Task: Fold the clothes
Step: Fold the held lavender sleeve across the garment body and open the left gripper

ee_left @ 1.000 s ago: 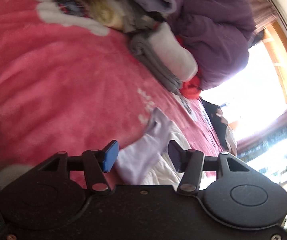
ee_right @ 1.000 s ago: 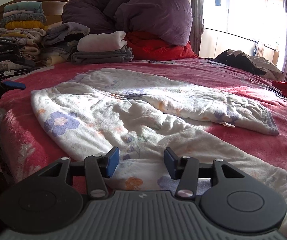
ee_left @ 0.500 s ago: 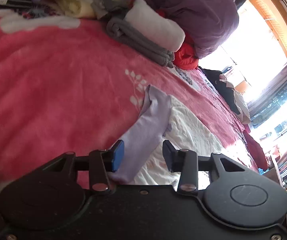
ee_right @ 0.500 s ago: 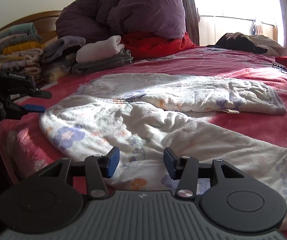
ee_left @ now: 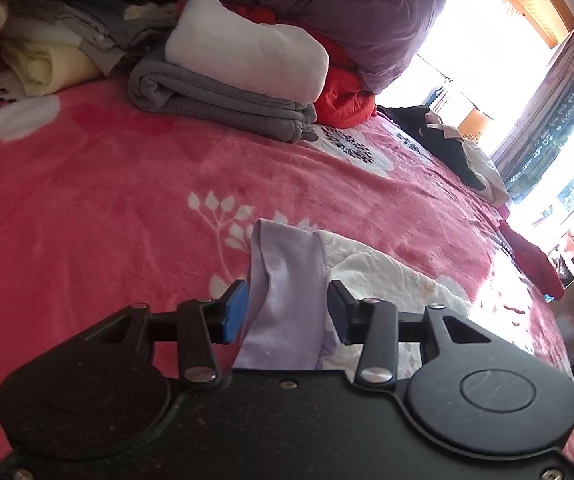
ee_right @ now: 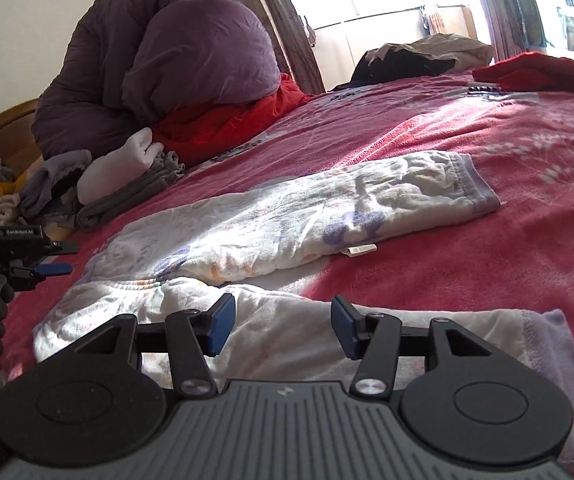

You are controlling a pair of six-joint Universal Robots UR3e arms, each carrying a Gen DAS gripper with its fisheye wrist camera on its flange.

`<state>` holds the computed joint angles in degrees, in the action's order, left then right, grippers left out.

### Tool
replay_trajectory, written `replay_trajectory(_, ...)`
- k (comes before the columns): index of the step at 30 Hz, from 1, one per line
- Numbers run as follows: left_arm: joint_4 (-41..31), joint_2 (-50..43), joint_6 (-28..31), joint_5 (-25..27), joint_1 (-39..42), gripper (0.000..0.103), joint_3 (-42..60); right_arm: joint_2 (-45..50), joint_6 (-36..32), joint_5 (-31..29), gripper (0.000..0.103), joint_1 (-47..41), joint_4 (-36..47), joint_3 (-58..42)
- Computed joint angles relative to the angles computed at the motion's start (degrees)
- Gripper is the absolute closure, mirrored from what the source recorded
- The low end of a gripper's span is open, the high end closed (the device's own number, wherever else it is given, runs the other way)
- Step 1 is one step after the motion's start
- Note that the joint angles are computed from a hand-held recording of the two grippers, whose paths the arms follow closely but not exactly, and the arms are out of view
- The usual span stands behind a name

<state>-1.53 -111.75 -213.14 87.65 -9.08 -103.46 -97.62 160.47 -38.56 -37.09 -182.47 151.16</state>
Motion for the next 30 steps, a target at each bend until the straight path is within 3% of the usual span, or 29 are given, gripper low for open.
replay_trajectory(2, -2.0, -2.0, 0.3, 0.8, -0.3, 0.065, 2.5, 1.3, 0.2, -0.4, 0.049, 0.4, -0.6, -0.7)
replay_trajectory(3, -4.0, -2.6, 1.3, 1.5, -0.7, 0.076, 3.8, 1.9, -0.2, -1.0, 0.049, 1.1, -1.2, -0.9)
replay_trajectory(4, -6.4, -3.3, 2.6, 2.4, -1.2, 0.103, 5.3, 2.5, -0.6, -1.7, 0.049, 1.8, -1.7, -1.2)
replay_trajectory(9, -7.0, -3.6, 4.5, 7.8, -3.0, 0.103, 6.1, 5.3, -1.5, -4.8, 0.046, 4.9, -3.4, -2.8)
replay_trajectory(16, -9.3, -4.1, 3.2, 9.5, -3.5, 0.103, 6.5, 5.9, -3.2, -8.3, 0.044, 7.3, -3.7, -3.5)
replay_trajectory(21, -10.6, -4.9, 3.2, 16.2, -5.8, 0.101, 8.5, 2.5, -3.9, -3.9, 0.043, 3.5, 0.2, -2.2)
replay_trajectory(25, -3.3, -4.5, 6.9, 22.5, -9.1, 0.101, 7.7, 0.3, -3.6, -2.5, 0.043, 1.2, 1.5, -1.5)
replay_trajectory(27, 1.0, -3.7, 8.5, 19.4, -9.4, 0.099, 6.0, -0.3, -3.4, -2.0, 0.043, 0.3, 1.6, -1.2)
replay_trajectory(30, 5.9, -2.5, 11.6, 7.5, -8.1, 0.09, 3.1, -1.6, -3.5, -1.2, 0.043, -0.9, 1.9, -0.8)
